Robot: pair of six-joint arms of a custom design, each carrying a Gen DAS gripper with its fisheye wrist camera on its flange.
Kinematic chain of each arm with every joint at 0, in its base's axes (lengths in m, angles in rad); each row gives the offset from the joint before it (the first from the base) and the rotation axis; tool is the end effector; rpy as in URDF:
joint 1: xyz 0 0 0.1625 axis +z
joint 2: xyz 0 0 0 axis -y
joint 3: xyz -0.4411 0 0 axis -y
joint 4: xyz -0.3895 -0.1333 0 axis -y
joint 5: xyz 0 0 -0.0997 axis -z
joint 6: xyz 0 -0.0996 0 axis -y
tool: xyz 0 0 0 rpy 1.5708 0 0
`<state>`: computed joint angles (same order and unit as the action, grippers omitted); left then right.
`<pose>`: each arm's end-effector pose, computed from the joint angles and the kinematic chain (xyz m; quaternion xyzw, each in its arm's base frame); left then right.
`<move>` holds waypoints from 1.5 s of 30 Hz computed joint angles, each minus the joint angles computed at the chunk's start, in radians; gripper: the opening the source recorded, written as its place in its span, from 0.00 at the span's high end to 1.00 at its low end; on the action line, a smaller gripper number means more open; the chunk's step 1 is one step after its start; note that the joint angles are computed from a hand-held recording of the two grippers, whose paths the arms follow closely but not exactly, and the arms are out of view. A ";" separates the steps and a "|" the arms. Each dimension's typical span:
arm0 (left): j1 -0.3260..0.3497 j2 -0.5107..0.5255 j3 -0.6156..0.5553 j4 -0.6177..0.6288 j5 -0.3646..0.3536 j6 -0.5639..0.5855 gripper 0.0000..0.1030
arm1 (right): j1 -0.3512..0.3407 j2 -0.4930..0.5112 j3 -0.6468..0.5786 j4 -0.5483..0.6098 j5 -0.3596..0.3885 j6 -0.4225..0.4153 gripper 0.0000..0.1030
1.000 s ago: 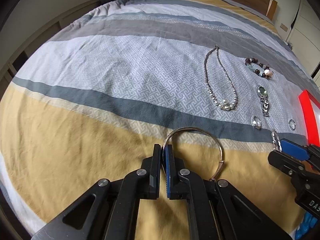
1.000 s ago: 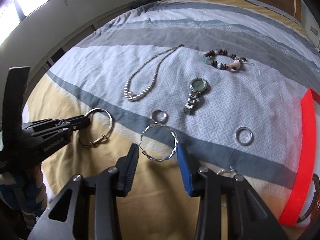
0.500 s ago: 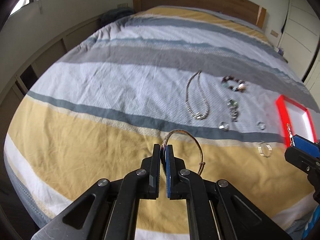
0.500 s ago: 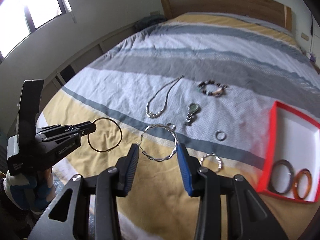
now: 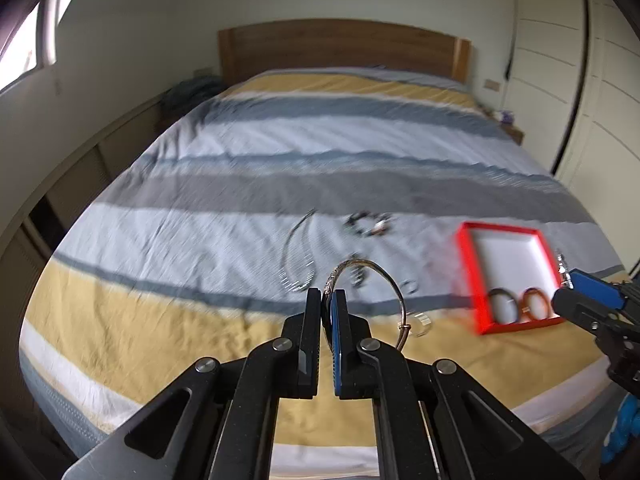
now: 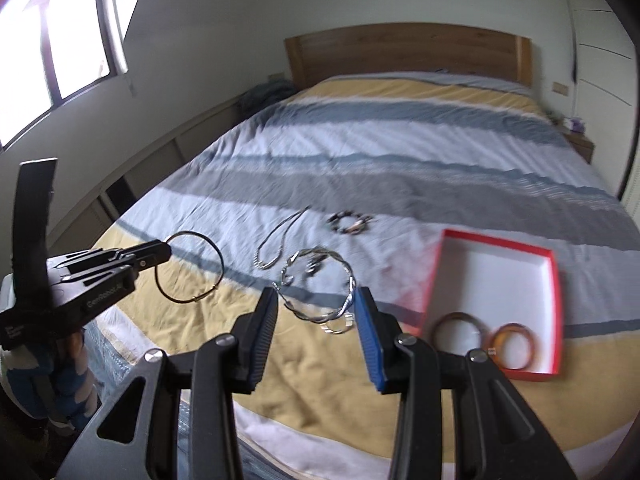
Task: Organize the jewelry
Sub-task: 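Carry the silver bangle and twisted hoop into the red box and release both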
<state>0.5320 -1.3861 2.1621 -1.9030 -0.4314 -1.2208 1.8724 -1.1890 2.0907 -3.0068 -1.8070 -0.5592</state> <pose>-0.2581 -0.4116 0.2429 0.0436 0.8288 -0.3967 0.3922 0.2658 -0.4840 0.2338 0.3714 -0.8834 0.2454 0.1464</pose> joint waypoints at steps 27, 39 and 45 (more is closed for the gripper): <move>0.233 0.674 -0.482 -0.662 -0.181 0.768 0.96 | -0.273 0.139 -0.285 0.075 -0.098 -0.041 0.64; 0.334 0.815 -0.610 -0.630 -0.235 0.815 0.96 | -0.332 0.288 -0.415 0.138 -0.171 -0.099 0.64; 0.359 0.834 -0.628 -0.599 -0.247 0.781 0.96 | -0.323 0.323 -0.431 0.116 -0.224 -0.179 0.63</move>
<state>0.8913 -0.5525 1.5343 -2.5017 -0.6783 -0.4402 1.5493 -0.8662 1.6596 -2.8906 -2.0309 -0.7385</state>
